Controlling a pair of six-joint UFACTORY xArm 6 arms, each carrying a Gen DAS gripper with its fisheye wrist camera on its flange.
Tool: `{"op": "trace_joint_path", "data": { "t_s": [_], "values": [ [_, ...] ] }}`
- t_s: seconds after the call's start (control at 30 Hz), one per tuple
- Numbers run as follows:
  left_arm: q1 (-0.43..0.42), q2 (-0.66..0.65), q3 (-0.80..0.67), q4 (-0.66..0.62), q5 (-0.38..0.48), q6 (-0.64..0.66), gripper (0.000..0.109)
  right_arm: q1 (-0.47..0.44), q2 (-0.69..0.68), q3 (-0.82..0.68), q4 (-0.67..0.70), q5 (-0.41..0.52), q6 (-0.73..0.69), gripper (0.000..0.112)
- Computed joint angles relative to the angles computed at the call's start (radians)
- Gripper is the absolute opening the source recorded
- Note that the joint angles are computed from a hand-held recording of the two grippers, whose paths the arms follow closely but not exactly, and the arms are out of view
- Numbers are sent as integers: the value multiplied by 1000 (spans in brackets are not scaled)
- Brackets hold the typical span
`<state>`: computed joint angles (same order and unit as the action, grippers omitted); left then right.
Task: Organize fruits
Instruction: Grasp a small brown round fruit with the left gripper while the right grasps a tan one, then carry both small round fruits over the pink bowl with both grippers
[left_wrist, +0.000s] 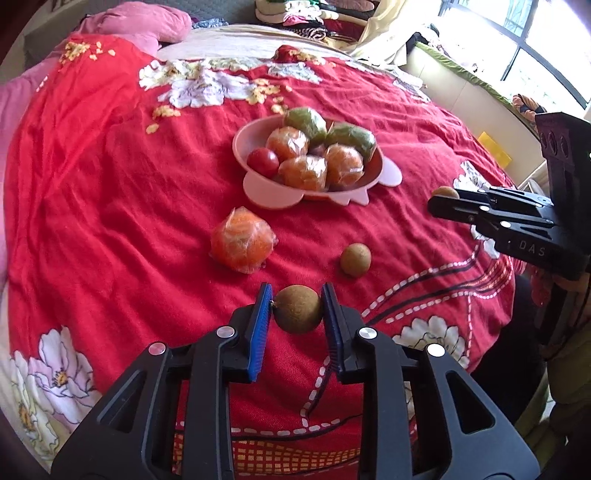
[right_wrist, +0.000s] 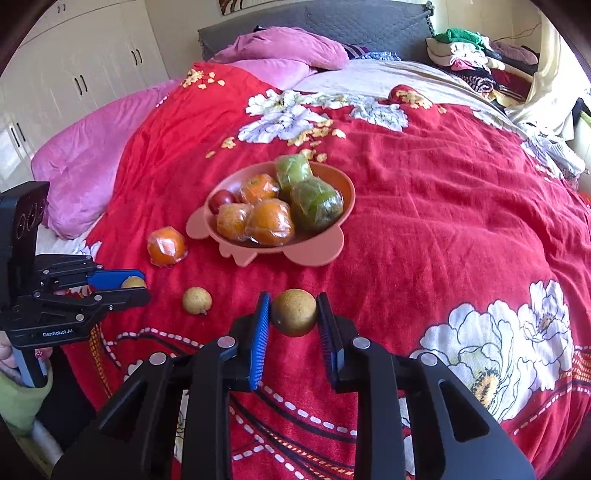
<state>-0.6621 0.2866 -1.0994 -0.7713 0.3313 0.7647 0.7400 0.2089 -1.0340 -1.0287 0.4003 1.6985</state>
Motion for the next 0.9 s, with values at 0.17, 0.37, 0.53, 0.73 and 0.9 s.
{"op": "trace_joint_path", "data": {
  "t_s": [0.17,0.37,0.53,0.73,0.9],
  "values": [
    [3,-9,-23,-2,-1,0,20,2,-8,-11,-20,7,6,24],
    [11,15,-78,28,1,-33,20,-5,-10,-26,-39,12,10,24],
    [16,44,-125,52,13,-53,20,-12,-9,-45,-61,18,20,24],
    [21,101,-210,81,38,-85,20,-25,0,-66,-73,14,15,24],
    [27,160,-301,125,60,-130,20,-37,16,-84,-74,8,3,24]
  ]
}}
